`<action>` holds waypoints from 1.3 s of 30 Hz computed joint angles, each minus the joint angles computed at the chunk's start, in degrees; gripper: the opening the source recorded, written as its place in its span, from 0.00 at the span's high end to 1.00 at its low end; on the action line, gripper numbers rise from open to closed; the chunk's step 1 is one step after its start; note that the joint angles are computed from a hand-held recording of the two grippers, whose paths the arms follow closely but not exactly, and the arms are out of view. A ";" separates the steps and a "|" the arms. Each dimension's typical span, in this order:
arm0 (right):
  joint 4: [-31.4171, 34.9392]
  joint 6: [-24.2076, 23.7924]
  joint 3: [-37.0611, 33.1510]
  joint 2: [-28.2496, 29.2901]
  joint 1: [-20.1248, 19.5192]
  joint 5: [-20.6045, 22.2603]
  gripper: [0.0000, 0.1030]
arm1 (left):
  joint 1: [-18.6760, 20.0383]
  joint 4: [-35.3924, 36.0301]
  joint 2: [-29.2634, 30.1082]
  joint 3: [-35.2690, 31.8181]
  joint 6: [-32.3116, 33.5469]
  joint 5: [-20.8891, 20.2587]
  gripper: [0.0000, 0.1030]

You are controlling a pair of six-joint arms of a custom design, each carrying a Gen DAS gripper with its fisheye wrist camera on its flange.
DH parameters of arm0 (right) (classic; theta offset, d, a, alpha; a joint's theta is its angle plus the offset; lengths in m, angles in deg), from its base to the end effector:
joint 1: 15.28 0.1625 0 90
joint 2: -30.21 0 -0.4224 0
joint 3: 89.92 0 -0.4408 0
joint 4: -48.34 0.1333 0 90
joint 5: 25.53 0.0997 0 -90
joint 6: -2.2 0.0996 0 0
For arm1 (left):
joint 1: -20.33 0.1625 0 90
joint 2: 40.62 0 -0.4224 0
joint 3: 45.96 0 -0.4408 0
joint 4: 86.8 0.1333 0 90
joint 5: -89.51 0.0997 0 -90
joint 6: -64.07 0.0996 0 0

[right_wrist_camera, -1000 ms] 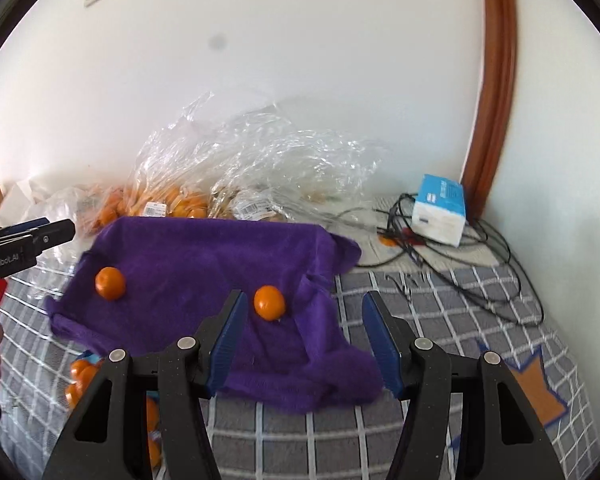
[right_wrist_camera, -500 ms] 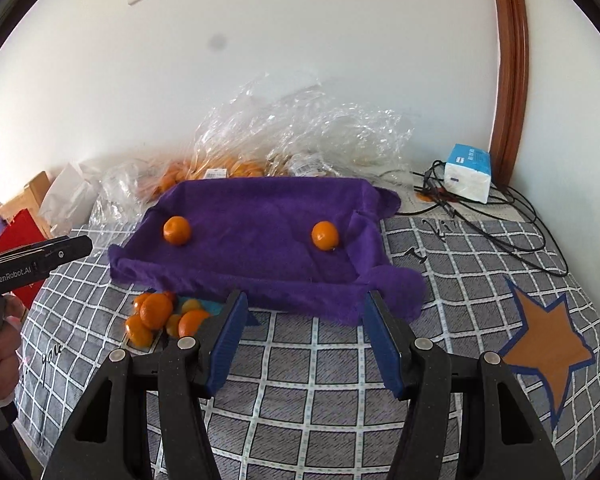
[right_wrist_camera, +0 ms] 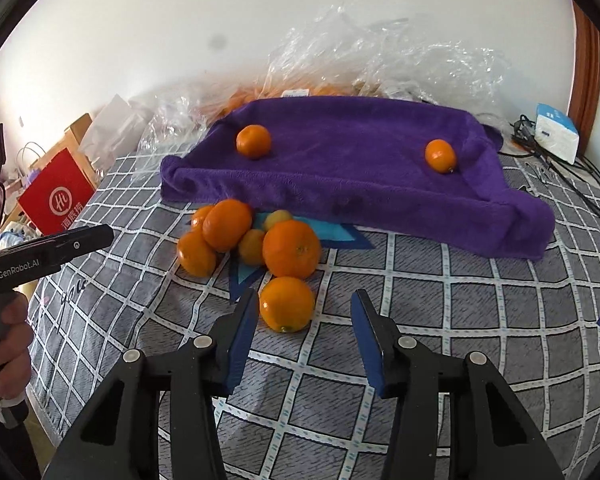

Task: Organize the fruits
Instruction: 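Move the right gripper back to the orange cluster and grasp an orange, then lift the orange with the right gripper and carry it toward the towel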

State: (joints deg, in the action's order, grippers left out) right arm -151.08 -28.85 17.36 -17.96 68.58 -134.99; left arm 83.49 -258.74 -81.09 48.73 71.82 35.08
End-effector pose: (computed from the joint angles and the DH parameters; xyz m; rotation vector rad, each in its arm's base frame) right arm 0.0307 -0.6510 0.1157 0.3281 -2.3790 0.9346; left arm -0.1477 -0.7154 0.0537 0.5568 2.4566 -0.7446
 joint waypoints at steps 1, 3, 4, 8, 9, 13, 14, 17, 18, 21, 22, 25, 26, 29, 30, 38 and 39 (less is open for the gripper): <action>0.24 0.14 -0.51 0.53 0.05 -0.22 0.54 | 0.36 -0.20 0.03 0.01 -0.43 -0.21 0.46; 0.76 0.43 -1.55 1.47 0.14 -0.89 0.54 | 0.98 -0.10 0.02 0.00 -1.00 -0.91 0.46; 1.32 0.60 -2.20 1.97 0.19 -1.21 0.54 | 1.29 -0.12 0.09 -0.05 -1.32 -1.04 0.46; 2.34 0.30 -4.09 3.44 0.38 -3.21 0.58 | 2.04 -0.74 0.97 -0.50 -1.24 -1.04 0.46; 1.20 -0.39 -4.28 3.90 0.54 -3.58 0.63 | 2.12 -0.63 1.29 -0.73 -1.23 -0.67 0.46; 0.06 -1.39 -4.21 4.07 0.74 -3.78 0.67 | 2.26 -1.48 2.31 -0.86 -0.79 0.59 0.46; -0.39 -1.60 -4.00 3.93 0.69 -3.73 0.67 | 2.29 -2.21 2.53 -0.75 -0.42 0.94 0.46; -2.64 -2.64 -3.18 3.31 0.60 -4.30 0.67 | 2.31 -4.65 2.89 -0.23 0.92 1.25 0.46; -3.88 -3.07 -2.70 2.96 0.48 -4.28 0.67 | 2.35 -4.79 2.83 -0.10 0.89 1.25 0.46; -5.71 -3.93 -1.46 1.68 -0.24 -3.28 0.67 | 2.75 -6.45 2.61 0.53 0.95 0.03 0.45; -6.43 -4.14 -0.93 1.21 -0.61 -2.77 0.67 | 2.89 -6.55 2.52 0.63 1.02 -0.42 0.44; -8.10 -4.42 0.19 0.20 -1.44 -3.00 0.67 | 2.88 -6.61 2.32 0.83 -0.88 -0.34 0.44; -8.26 -4.23 0.52 -0.23 -1.76 -3.12 0.67 | 2.78 -5.95 2.16 0.81 -2.09 -0.18 0.44; -8.01 -3.43 1.14 -1.43 -2.70 -3.23 0.67 | 3.31 -1.71 0.83 0.60 -5.18 -5.56 0.45; -8.25 -3.08 1.25 -1.69 -2.98 -3.21 0.67 | 3.49 -0.33 0.54 0.42 -5.64 -8.19 0.45; -6.58 0.18 1.70 -3.48 -5.29 -2.72 0.67 | -0.31 -2.26 5.24 -1.55 1.87 -7.44 0.44; -6.56 0.18 1.73 -3.49 -5.43 -2.72 0.67 | -0.51 -2.27 5.83 -1.99 2.09 -7.26 0.44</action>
State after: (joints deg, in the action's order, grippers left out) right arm -157.64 -28.68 19.10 -21.46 63.15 -137.71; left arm 82.98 -261.01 -75.26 46.74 73.91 27.81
